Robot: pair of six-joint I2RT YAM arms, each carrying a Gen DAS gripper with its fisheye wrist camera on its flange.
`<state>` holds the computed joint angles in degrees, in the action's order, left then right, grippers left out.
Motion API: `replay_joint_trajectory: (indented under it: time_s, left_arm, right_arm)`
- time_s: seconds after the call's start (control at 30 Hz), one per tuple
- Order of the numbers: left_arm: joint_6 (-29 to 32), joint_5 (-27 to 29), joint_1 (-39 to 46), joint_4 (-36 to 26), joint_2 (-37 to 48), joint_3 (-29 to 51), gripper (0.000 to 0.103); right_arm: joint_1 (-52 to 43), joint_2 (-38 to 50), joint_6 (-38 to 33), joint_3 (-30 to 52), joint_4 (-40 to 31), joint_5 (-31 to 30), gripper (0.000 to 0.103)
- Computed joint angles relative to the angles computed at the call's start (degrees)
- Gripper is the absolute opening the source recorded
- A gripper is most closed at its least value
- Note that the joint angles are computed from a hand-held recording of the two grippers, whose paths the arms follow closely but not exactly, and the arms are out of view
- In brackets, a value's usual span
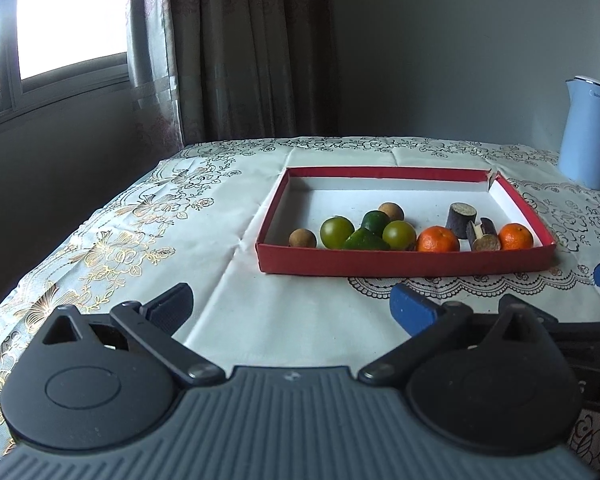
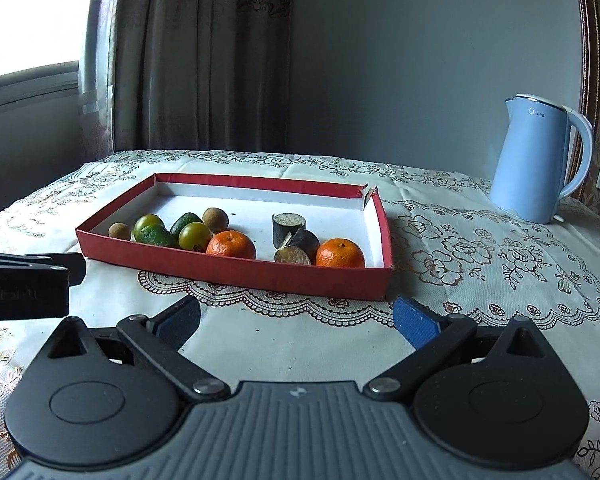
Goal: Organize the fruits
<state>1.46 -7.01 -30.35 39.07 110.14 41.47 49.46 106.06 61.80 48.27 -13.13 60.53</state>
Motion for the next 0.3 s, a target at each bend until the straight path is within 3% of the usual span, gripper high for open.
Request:
replay_joint_trajectory:
  time_s: [0.3]
  left_arm:
    - [-0.2, 0.1, 1.2, 2.8, 0.5, -1.6, 0.103]
  right_arm:
    - [1.2, 1.8, -0.6, 2.3, -1.1, -0.2, 0.103]
